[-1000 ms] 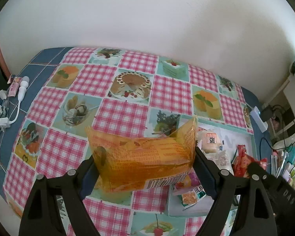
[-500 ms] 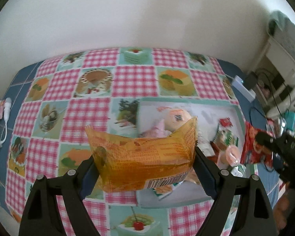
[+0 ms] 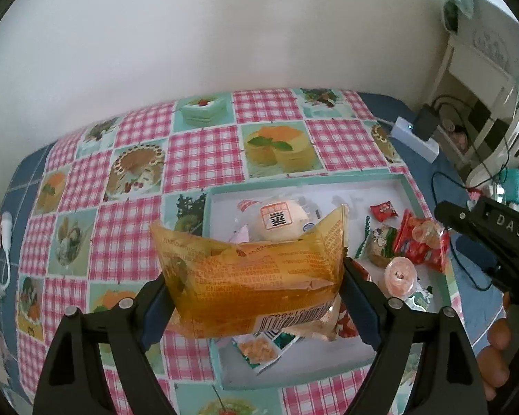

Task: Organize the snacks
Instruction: 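Carry the bread pack and red packet into the white tray and open both tools, then withdraw both open tools from the tray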

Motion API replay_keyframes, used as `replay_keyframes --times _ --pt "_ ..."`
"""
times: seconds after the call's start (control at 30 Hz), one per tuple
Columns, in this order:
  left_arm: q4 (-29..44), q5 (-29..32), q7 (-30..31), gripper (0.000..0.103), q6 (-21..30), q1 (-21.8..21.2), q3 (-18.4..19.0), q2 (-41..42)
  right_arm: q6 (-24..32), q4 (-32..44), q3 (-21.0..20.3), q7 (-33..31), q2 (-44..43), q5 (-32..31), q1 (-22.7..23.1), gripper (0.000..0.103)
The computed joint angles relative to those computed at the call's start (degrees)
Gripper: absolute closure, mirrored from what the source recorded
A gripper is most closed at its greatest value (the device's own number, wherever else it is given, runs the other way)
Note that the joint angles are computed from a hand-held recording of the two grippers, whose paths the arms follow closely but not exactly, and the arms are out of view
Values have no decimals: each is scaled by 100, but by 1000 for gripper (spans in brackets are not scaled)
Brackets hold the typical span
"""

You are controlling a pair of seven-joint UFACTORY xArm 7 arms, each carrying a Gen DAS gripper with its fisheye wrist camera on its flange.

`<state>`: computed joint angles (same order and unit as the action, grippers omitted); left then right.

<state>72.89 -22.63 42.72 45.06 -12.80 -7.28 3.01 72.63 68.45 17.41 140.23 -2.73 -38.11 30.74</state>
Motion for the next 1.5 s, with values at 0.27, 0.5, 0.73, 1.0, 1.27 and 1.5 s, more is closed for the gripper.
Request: replay_keyframes --times 0.27,0.5,0.73,1.0,1.27,1.5 --pt "-196 181 94 16 -251 -173 -112 -25 -321 -210 -101 -233 16 587 -139 42" --pt "-339 384 60 15 -374 -260 -129 -19 -434 -263 -134 -399 44 845 -180 41" --pt "-372 510 -26 13 -426 -284 -133 8 -446 -188 -162 -537 102 920 -172 41" --pt "-359 377 18 10 -455 -258 -111 -48 -425 -122 -184 -633 143 953 -156 37" --pt "-3 75 -201 10 -192 -63 15 53 -370 7 -209 -786 244 929 -122 24" --pt "609 166 -1132 10 -107 247 181 512 -249 317 -246 -1037 484 758 -34 5"
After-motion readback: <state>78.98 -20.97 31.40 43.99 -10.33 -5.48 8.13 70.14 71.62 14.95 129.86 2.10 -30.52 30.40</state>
